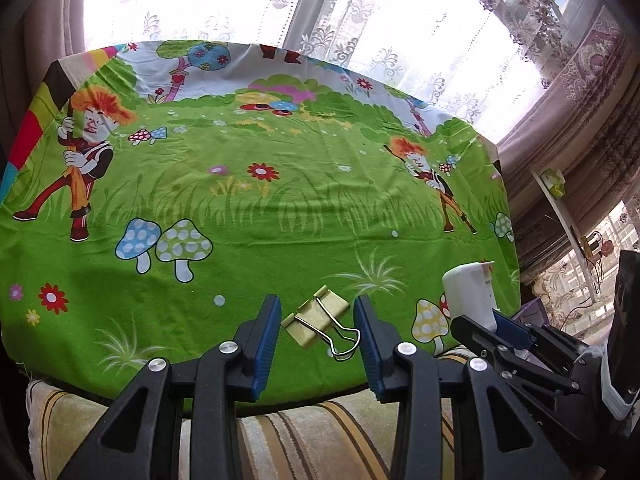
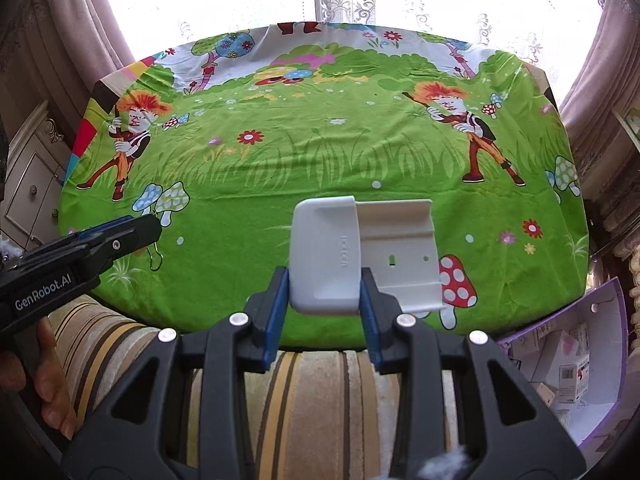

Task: Organize rigid objects
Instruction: 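Carry the clip and holder into the purple storage box and open both grippers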

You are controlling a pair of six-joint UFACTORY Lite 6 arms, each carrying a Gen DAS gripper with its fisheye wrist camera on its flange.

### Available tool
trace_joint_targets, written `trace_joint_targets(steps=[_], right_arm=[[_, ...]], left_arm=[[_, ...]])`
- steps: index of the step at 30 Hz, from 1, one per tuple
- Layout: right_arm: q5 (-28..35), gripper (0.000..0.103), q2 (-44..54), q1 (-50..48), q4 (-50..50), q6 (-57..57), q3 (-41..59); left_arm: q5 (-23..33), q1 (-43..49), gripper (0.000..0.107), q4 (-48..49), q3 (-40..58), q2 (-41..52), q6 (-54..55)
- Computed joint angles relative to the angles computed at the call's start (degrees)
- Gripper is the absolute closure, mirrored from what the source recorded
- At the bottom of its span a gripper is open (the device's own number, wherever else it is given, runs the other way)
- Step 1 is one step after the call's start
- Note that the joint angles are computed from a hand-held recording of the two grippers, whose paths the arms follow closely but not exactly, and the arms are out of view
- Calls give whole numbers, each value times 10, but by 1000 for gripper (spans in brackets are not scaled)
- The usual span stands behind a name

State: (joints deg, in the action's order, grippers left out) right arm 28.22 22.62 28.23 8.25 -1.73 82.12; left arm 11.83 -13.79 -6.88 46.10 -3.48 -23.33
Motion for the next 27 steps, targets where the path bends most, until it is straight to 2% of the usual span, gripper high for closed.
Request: trace_joint_targets(steps=[4,11,20,27], right_arm=[[-14,65,-68,-42,18,-32,-75],[-18,65,-176,-152,65,-117,-185],[11,65,-254,-355,153,-279,-257],[7,65,-251,-481,181,-358,-264]], left_arm=[[13,-79,68,87,43,26,-104],[36,-195,68,140,144,103,-183],[51,-298,68,95,303,227,-147],[88,-349,68,63,449,340,-111]])
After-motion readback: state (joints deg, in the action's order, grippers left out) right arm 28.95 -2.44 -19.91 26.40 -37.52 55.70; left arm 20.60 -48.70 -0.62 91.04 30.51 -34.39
